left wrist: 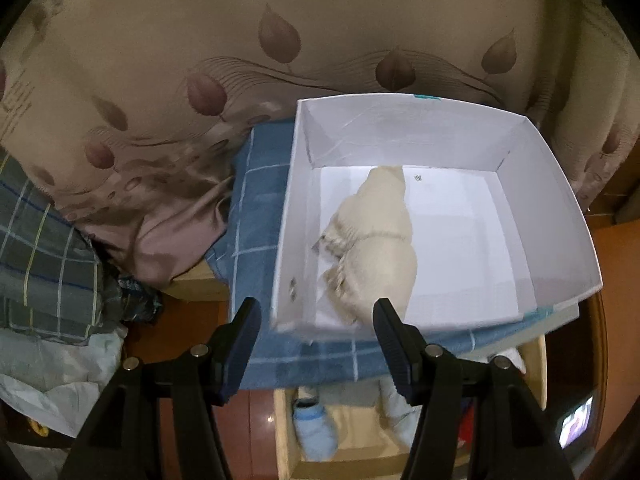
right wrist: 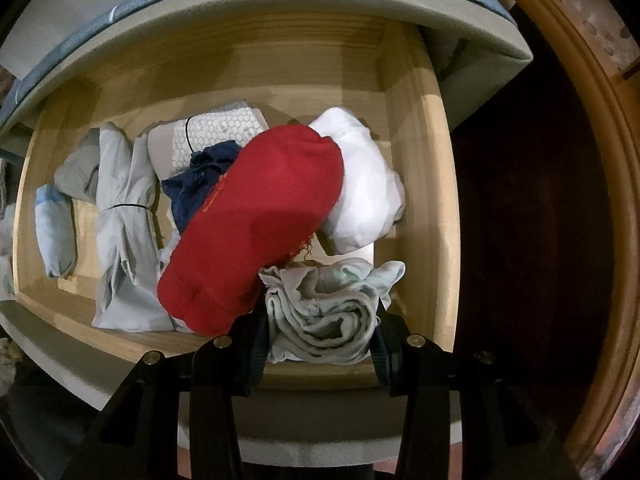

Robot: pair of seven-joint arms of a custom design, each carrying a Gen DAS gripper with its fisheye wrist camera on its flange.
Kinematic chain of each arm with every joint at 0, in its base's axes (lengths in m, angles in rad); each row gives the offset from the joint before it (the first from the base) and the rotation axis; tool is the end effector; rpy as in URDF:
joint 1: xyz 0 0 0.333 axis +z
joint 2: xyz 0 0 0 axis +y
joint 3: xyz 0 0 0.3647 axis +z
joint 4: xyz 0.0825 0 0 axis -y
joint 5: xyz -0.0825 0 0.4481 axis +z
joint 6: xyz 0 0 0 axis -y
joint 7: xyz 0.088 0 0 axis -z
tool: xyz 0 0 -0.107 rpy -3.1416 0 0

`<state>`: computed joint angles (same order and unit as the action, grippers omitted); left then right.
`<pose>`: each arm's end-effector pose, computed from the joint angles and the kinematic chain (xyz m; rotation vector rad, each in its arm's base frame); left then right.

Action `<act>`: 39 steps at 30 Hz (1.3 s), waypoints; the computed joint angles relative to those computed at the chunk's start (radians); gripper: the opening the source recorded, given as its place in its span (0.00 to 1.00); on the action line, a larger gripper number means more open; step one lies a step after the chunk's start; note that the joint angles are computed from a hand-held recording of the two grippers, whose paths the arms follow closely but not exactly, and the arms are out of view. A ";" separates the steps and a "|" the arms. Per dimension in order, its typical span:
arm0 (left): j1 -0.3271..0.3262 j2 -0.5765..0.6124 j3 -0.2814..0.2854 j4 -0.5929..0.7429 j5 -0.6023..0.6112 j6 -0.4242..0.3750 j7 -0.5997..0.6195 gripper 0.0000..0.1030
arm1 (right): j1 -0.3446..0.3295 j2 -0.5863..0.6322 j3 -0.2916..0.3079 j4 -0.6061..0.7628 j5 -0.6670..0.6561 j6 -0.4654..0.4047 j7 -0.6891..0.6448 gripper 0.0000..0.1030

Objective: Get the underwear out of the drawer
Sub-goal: 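Withdraw the left gripper while the right gripper grasps the grey-green folded cloth, then lift the grey-green cloth into the white shoebox and open the right gripper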

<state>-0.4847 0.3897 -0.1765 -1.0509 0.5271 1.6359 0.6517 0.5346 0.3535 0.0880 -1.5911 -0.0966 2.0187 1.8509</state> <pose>0.6450 -0.3935 0.7046 -2.1444 1.5871 -0.2643 0.6143 0.4243 0.4605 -2.5508 1.7382 -0.1235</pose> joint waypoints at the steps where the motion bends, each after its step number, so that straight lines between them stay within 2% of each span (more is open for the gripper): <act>1: -0.001 -0.026 -0.001 -0.039 0.001 0.008 -0.011 0.58 | 0.001 0.001 0.000 0.000 0.000 0.001 0.005 0.39; 8: 0.033 -0.203 -0.052 -0.341 -0.043 0.117 -0.150 0.58 | 0.001 -0.012 -0.003 -0.021 -0.005 0.032 0.028 0.39; 12: 0.039 -0.238 -0.080 -0.441 -0.046 0.130 -0.217 0.58 | -0.001 -0.025 -0.001 -0.038 -0.008 0.049 0.028 0.39; 17: 0.049 -0.275 -0.101 -0.562 -0.092 0.202 -0.307 0.58 | -0.011 -0.044 0.003 -0.064 0.004 0.078 0.018 0.39; 22: 0.037 -0.271 -0.115 -0.603 -0.062 0.191 -0.369 0.58 | -0.037 -0.071 0.010 -0.095 0.056 0.130 -0.003 0.39; 25: 0.028 -0.264 -0.120 -0.608 -0.047 0.183 -0.388 0.58 | -0.042 -0.070 0.008 -0.081 0.060 0.112 -0.016 0.39; 31: 0.034 -0.278 -0.120 -0.666 -0.079 0.245 -0.414 0.58 | -0.053 -0.072 0.008 -0.041 0.072 0.075 -0.051 0.39; 39: 0.034 -0.290 -0.123 -0.705 -0.069 0.272 -0.442 0.58 | -0.056 -0.087 0.004 0.022 0.050 0.043 -0.089 0.39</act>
<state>-0.4509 0.0993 -0.2993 -1.7560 0.4582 1.9076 0.2096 0.4787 0.2662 0.0923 -1.5687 -0.0464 2.0618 1.7624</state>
